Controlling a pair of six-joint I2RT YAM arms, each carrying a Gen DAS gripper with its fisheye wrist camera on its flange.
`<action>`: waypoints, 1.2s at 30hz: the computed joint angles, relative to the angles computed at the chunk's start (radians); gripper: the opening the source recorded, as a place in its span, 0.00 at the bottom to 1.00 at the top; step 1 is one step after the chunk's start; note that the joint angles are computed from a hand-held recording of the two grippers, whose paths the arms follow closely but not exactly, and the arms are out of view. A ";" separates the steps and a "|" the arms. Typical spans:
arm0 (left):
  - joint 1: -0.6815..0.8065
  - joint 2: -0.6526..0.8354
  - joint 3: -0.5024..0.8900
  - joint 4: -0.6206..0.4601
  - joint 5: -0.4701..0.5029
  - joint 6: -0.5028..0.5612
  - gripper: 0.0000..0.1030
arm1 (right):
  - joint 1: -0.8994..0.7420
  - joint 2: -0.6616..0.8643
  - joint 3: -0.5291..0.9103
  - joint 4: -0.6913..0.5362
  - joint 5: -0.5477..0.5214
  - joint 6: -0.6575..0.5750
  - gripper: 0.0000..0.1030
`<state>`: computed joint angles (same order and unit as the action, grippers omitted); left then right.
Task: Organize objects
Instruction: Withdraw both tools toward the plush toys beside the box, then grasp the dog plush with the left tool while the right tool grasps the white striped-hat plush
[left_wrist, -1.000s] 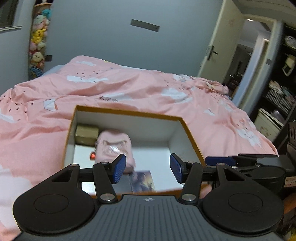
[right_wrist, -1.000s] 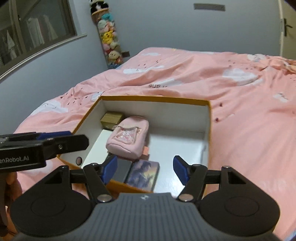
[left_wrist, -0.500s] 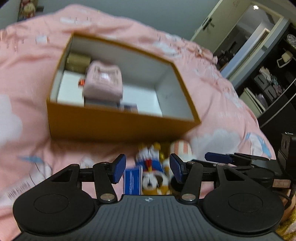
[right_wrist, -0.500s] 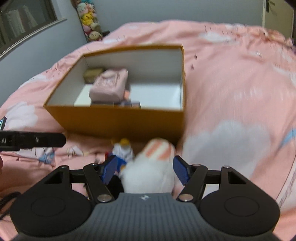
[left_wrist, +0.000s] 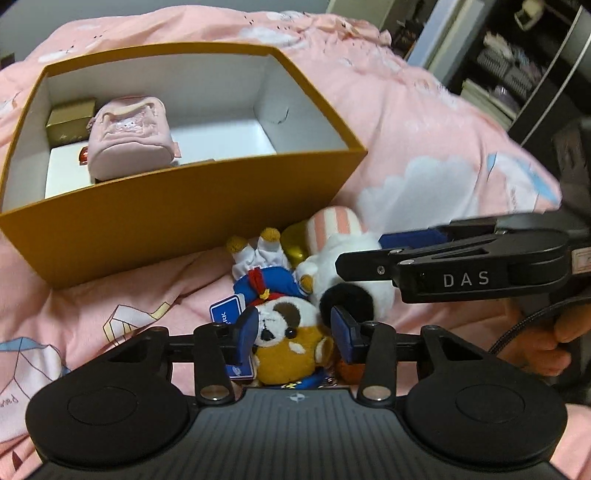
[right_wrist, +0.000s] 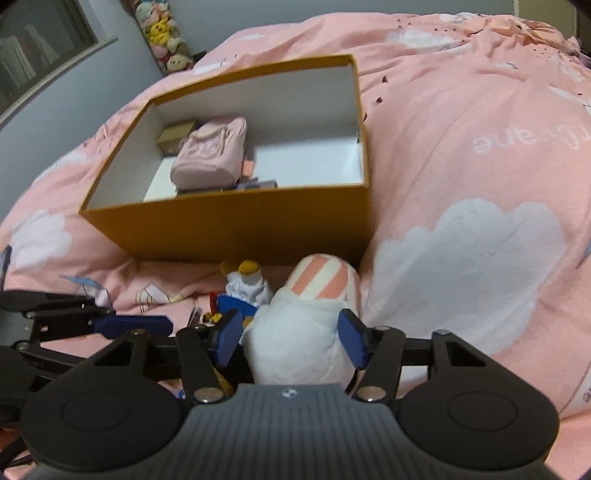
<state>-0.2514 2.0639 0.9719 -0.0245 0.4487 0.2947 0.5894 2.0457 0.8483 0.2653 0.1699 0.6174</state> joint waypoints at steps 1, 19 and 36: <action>-0.009 0.012 0.006 -0.001 -0.010 0.003 0.49 | 0.005 0.007 0.013 -0.014 0.010 -0.009 0.59; -0.178 0.069 -0.038 0.141 -0.270 0.130 0.74 | -0.001 -0.012 -0.026 -0.055 0.016 0.032 0.47; -0.020 0.030 -0.105 0.205 -0.117 -0.095 0.49 | 0.091 -0.026 0.051 -0.163 0.120 -0.070 0.46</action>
<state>-0.2710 2.0936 0.8672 0.1803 0.3316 0.1993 0.6801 2.0192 0.8993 0.1021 0.2900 0.5476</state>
